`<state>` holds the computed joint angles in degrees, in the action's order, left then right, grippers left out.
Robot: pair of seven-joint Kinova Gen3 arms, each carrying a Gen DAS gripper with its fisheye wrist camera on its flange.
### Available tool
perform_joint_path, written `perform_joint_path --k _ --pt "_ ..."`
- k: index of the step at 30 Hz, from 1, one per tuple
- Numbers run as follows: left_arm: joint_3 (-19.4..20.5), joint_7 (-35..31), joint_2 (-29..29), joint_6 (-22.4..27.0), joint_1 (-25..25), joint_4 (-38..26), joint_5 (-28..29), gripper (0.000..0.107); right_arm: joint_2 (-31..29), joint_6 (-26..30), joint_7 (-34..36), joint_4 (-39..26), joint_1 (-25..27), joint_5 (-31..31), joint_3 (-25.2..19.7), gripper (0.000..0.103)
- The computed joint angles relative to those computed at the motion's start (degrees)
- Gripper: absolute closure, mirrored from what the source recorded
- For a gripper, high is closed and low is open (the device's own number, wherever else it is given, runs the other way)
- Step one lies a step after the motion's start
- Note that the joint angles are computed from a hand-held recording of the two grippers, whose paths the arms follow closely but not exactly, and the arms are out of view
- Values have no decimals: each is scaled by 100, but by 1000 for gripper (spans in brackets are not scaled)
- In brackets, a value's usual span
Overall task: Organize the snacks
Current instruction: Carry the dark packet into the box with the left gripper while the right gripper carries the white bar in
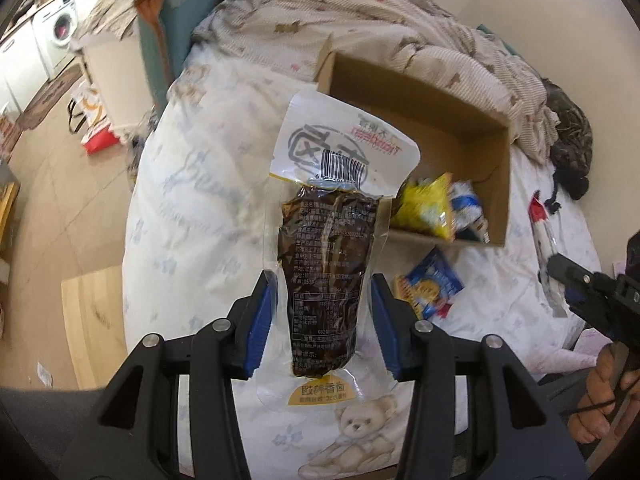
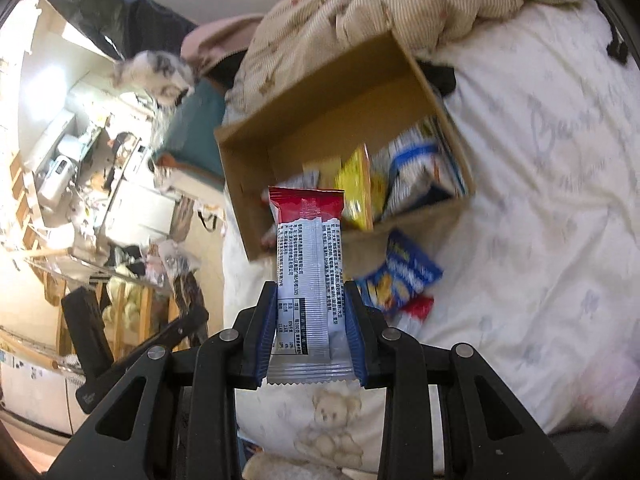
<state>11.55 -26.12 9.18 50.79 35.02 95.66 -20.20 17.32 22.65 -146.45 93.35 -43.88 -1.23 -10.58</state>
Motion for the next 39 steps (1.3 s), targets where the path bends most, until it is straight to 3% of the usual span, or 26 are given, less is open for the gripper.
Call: perform_joint_path --k 6,23,31,39 --pt "-99 -413 408 250 27 -842 -212 65 310 608 192 -638 206 -21 35 69" --pt "-586 -1477 1667 203 70 -2118 291 65 1142 953 572 -1420 656 -338 176 69" --pt "-786 -1694 1936 -84 308 -2155 117 64 1443 1076 491 -1722 344 17 465 69" --pt "-935 -1629 1954 -379 373 -1963 63 62 1556 1028 538 -1862 304 177 472 69"
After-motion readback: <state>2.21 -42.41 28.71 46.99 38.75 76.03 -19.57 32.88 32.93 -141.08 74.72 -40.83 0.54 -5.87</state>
